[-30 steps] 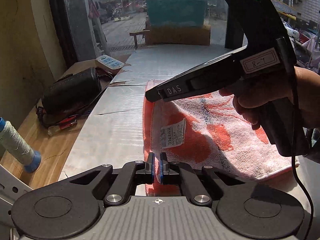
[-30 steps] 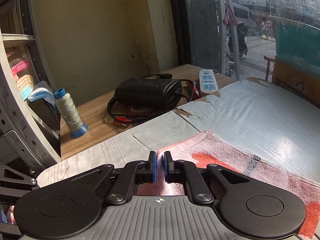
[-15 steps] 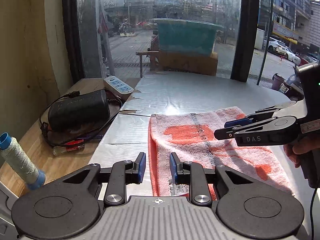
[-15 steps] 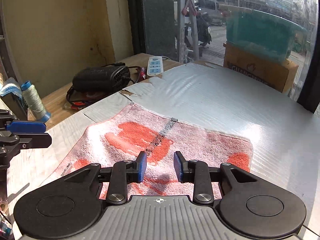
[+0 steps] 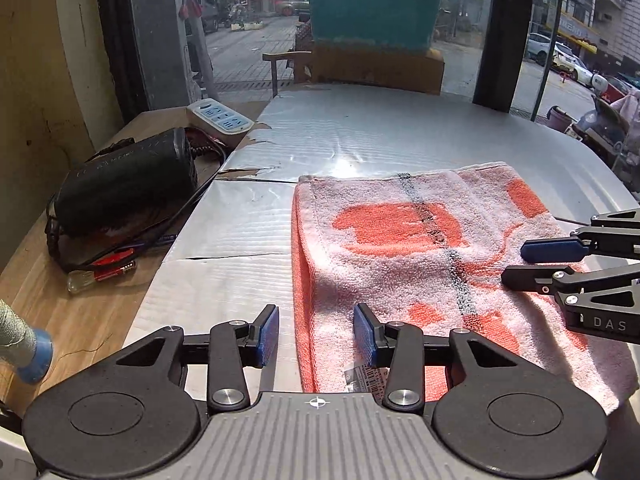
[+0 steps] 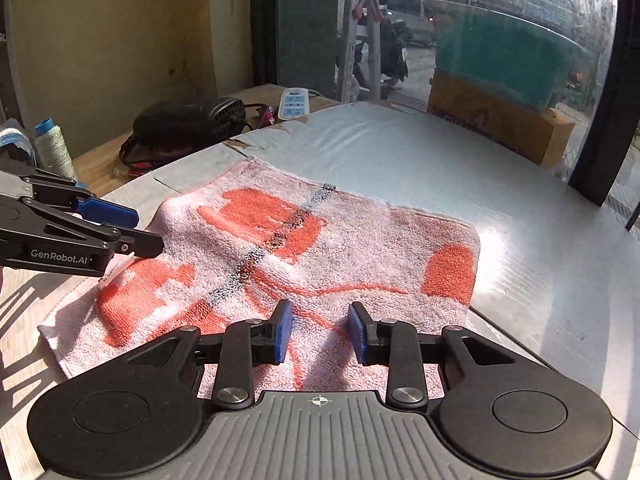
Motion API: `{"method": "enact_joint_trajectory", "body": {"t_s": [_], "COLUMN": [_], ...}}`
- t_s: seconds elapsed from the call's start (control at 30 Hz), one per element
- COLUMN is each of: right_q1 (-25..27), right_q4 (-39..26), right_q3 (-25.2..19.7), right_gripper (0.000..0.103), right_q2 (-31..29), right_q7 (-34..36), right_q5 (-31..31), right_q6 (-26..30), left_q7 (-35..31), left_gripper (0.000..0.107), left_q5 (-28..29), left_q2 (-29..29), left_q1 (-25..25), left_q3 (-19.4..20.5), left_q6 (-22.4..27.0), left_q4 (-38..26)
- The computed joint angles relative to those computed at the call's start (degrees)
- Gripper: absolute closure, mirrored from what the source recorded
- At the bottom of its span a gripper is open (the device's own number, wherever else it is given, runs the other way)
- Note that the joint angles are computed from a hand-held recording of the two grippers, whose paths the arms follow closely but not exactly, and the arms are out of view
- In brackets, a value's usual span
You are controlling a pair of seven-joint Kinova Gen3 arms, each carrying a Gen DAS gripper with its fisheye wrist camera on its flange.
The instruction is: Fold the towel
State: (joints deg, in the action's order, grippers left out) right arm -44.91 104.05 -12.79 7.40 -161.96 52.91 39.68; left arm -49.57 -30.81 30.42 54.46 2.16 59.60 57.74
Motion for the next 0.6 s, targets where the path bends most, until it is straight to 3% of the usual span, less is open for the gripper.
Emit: {"method": "enact_joint_trajectory", "body": {"t_s": [0.1, 0.2, 0.27, 0.33, 0.47, 0.53, 0.6], "right_q1": [-7.3, -9.0, -6.8, -5.2, -5.8, -6.2, -6.9], "right_q4": [2.5, 6.8, 10.4, 13.0, 13.4, 13.4, 13.4], "right_q3": [2.7, -1.1, -6.5, -10.9, -15.7, -16.9, -17.0], "right_gripper": [0.070, 0.070, 0.069, 0.069, 0.069, 0.068, 0.068], "right_q2": [-2.0, -5.6, -9.4, -12.9, -12.9, -11.4, -10.1], "right_q7": [-6.2, -12.2, -14.3, -15.2, -12.6, -13.1, -14.2], "right_q5": [6.0, 10.5, 9.9, 8.3, 3.9, 4.0, 4.5], "right_q6": [7.0, 12.5, 12.6, 12.5, 14.9, 15.7, 16.1], "left_q7": [-1.1, 0.2, -2.9, -6.8, -14.8, -19.1, -22.7], "left_gripper": [0.066, 0.065, 0.065, 0.065, 0.065, 0.065, 0.065], "left_q5": [-7.0, -10.7, -8.4, -3.8, 5.5, 8.5, 11.5], "left_q2": [1.8, -0.5, -1.6, -0.9, -1.7, -2.0, -1.5], "left_q1": [7.6, 10.1, 6.8, 2.3, -5.8, -7.1, -5.4], "left_q3": [-6.9, -8.1, -3.8, 1.5, 12.1, 14.2, 12.1], "left_q6": [3.6, -1.0, -4.2, -4.5, -9.3, -11.0, -10.4], "left_q4": [-1.5, 2.3, 2.0, -0.7, 1.0, 2.0, 1.4]}}
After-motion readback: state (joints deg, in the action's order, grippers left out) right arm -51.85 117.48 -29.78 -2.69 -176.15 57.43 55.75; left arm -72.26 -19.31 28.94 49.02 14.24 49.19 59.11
